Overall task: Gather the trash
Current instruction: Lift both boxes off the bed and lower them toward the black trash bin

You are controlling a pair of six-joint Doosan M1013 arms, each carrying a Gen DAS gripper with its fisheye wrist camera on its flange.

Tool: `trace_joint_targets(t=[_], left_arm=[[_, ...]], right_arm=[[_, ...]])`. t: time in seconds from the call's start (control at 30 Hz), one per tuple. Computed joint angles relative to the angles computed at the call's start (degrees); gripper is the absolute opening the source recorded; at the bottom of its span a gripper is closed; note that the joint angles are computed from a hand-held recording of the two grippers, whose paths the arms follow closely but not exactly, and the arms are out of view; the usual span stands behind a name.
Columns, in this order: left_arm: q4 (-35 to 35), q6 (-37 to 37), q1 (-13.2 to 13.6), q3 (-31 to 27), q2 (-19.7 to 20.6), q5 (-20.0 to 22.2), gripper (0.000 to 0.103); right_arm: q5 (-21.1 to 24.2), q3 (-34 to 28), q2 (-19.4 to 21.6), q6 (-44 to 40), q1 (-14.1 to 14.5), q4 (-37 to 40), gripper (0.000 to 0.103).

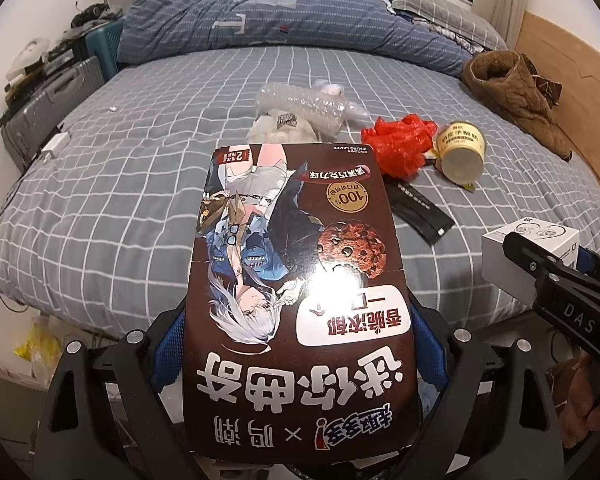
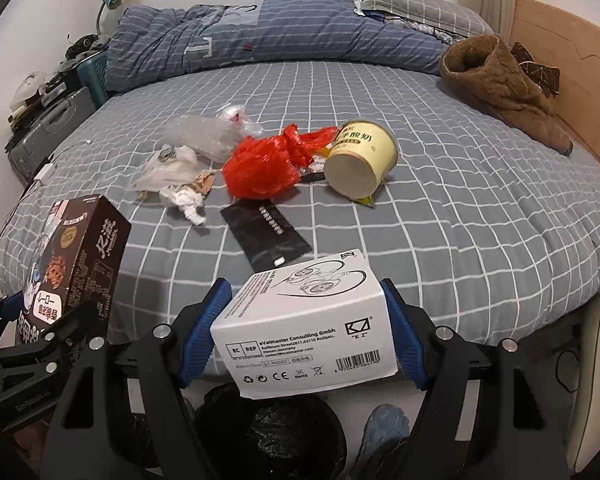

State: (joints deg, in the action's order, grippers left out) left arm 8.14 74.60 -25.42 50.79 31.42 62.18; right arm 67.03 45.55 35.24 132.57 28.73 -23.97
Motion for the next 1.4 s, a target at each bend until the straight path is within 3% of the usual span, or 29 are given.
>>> trace_joint_targets(t=[0.8, 1.4], left_arm=[[-1.10, -1.56, -0.12, 10.54, -5.99, -1.07, 0.089], [-2.03, -1.02, 0.00, 15.36, -7.43, 2.19, 0.089]], right_arm=[[-0.91, 8.25, -4.14, 0.93, 2.82, 2.54, 0.072], [1.25, 12.76, -5.60, 1.12, 3.49, 5.09, 0.072]])
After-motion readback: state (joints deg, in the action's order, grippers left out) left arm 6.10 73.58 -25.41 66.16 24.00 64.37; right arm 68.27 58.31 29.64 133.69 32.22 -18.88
